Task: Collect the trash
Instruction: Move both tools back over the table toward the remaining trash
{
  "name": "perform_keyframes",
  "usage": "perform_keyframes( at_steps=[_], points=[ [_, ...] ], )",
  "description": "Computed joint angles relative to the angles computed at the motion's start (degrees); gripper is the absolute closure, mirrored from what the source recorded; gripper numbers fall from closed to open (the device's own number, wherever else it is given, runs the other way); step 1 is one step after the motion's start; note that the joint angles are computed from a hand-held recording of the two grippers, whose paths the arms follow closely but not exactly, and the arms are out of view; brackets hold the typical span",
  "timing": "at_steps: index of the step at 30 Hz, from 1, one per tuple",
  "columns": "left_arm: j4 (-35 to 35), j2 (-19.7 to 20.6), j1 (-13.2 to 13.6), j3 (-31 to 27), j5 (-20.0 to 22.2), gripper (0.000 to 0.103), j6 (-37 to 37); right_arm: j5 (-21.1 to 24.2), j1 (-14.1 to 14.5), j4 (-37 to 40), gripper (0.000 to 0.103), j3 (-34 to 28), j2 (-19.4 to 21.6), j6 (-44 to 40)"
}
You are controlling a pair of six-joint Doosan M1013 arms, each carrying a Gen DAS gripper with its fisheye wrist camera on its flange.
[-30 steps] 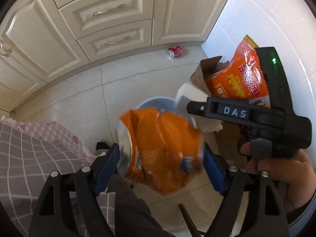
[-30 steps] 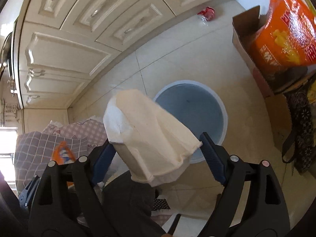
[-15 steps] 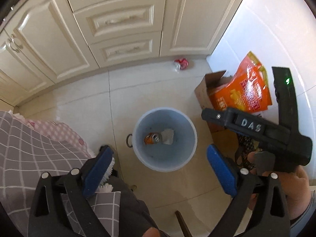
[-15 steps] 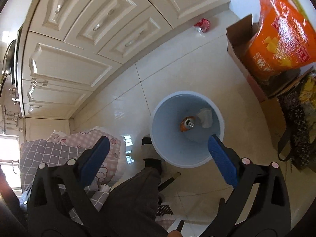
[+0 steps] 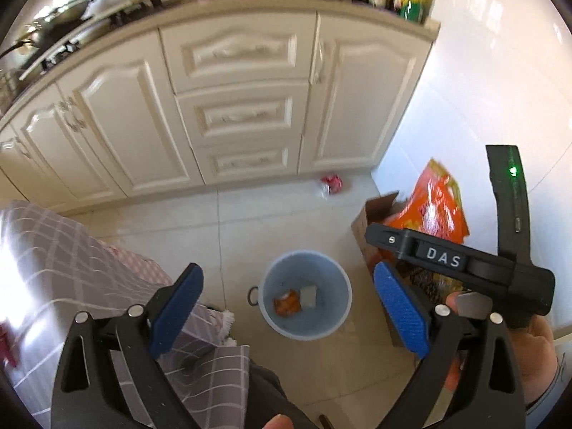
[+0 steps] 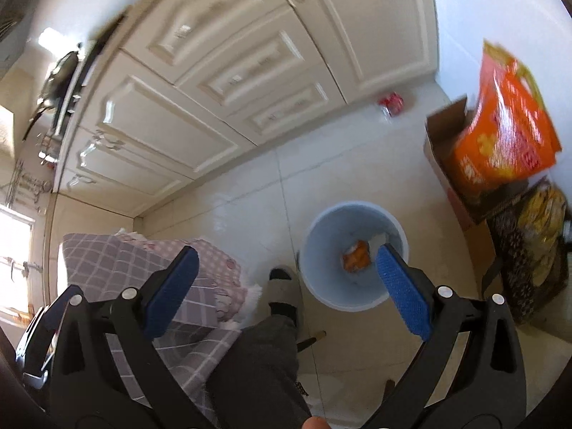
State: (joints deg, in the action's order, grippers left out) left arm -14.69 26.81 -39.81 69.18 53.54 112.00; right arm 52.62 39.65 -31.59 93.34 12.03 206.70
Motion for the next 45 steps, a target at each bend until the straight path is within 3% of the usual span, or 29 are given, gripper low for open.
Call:
perform_keyframes(
  at_steps=[10,21,34,45],
  points=[
    [-4.9,-8.6,5.0,5.4,-10.0,0.009,1.7,8.6,4.4,-10.1,0.006,-15.9,4.7,-9.4],
    [-3.3,-15.0,11.4,8.8,-18.1,0.009,-2.0,10.0,7.5,-15.5,0.006,-32.2,11.8,-22.3],
    [4.6,-20.5,18.6,12.1,-26.3,0.009,-13.4,11.3,11.5,-21.6,0.006,-52.8,22.2,-37.9],
    [9.9,-24.2,22.4,17.0,-30.3,0.009,-19.5,13.8,12.8,-15.8,0.006,-67.7,30.3,-52.8]
  ],
)
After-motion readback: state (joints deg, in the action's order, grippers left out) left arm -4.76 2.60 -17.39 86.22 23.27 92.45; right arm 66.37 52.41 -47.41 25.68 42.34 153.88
